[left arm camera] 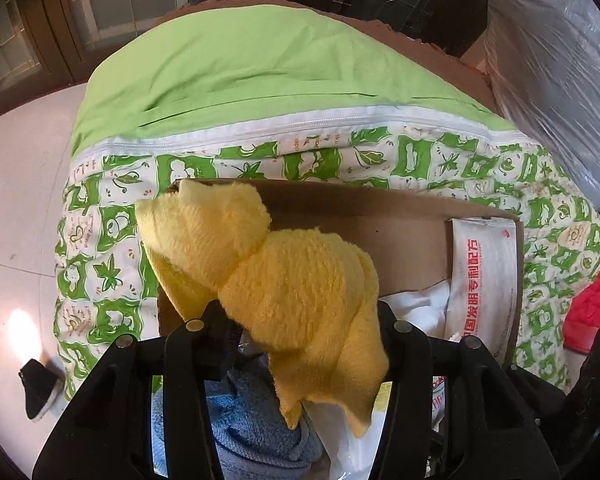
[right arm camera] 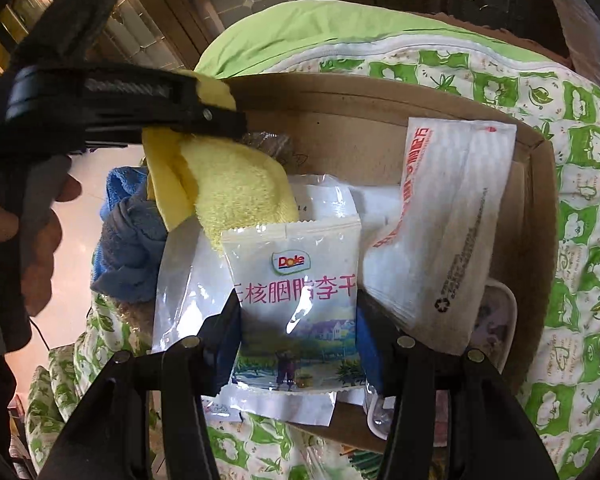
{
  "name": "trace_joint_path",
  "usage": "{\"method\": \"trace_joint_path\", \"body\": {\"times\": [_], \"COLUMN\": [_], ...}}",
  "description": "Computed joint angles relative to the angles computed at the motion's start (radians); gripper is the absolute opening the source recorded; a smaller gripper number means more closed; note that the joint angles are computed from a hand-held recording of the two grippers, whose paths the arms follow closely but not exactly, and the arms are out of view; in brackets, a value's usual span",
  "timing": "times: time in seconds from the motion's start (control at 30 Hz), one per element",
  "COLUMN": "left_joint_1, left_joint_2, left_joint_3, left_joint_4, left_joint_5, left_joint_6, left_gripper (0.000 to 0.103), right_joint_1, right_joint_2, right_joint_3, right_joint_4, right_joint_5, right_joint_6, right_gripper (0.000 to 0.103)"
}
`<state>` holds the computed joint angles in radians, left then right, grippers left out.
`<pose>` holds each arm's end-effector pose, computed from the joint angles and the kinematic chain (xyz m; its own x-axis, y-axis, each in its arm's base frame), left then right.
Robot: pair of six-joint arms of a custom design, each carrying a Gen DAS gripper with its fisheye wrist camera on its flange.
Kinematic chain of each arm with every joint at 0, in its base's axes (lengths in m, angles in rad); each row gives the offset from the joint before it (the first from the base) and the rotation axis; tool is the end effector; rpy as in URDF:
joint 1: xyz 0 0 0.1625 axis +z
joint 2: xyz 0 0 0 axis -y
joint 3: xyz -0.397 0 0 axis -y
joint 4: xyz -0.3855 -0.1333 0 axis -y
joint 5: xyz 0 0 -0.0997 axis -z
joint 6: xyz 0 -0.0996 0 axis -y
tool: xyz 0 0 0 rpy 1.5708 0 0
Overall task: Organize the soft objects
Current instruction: 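Carry yellow towel with left tool while right tool carries Dole packet into tray, then release yellow towel and Dole packet into the tray, opening both tools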
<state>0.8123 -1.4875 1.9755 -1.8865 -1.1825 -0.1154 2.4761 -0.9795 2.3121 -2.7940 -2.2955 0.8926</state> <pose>-0.1895 -0.4486 0.2695 -0.7010 0.5969 -0.3903 0.6009 0.7891 0.1274 0.3587 -0.1961 0.0325 -0.8632 0.0804 0.4984 -0.1749 0.8785 -0.4446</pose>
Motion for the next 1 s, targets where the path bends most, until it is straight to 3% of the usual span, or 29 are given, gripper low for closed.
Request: {"method": "trace_joint_path", "body": {"times": [0.03,0.13,0.27,0.43,0.6,0.77,1.0], "left_joint_1": [-0.001,-0.007,-0.008,-0.043,-0.071,-0.085,-0.013], "left_joint_2": [-0.005,-0.021,-0.042,-0.122,-0.308,-0.562,-0.807], "left_joint_3": [0.001,-0.001,-0.019,0.009,0.079,0.18,0.289], "left_joint_4": [-0.005,-0.024,-0.02,0.022,0.118,0.302,0.438], "left_joint_5": [-0.001,-0.001,-0.034,-0.025,-0.051,-0.033,-0.111], "left_joint_6": [-0.003,-0.01,-0.018,-0.011,-0.018,-0.074,-0.16], "left_gripper": [0.052,0.082,0.082,0.082,0.082,0.082,0.082], "right_joint_1": [0.003,0.002,0.021,0.064,0.127,0.197,0.28], "right_joint_2": [0.005,0.015,0.006,-0.009,-0.055,-0.102,-0.095], "right_joint_3": [-0.001,0.019,0.032,0.043,0.082,0.114,0.111], "right_joint_4": [-0.007,-0.087,-0.112,-0.088,-0.066,-0.004,0.154], "right_joint_5": [-0.001,0.012,0.02,0.009,0.012,0.015,0.035], "right_joint_6": [0.002,-0.014,0.006,0.063,0.171,0.297,0.465], "right_gripper": [0.054,0.059,0.068,0.07,0.072,0.073,0.074]}}
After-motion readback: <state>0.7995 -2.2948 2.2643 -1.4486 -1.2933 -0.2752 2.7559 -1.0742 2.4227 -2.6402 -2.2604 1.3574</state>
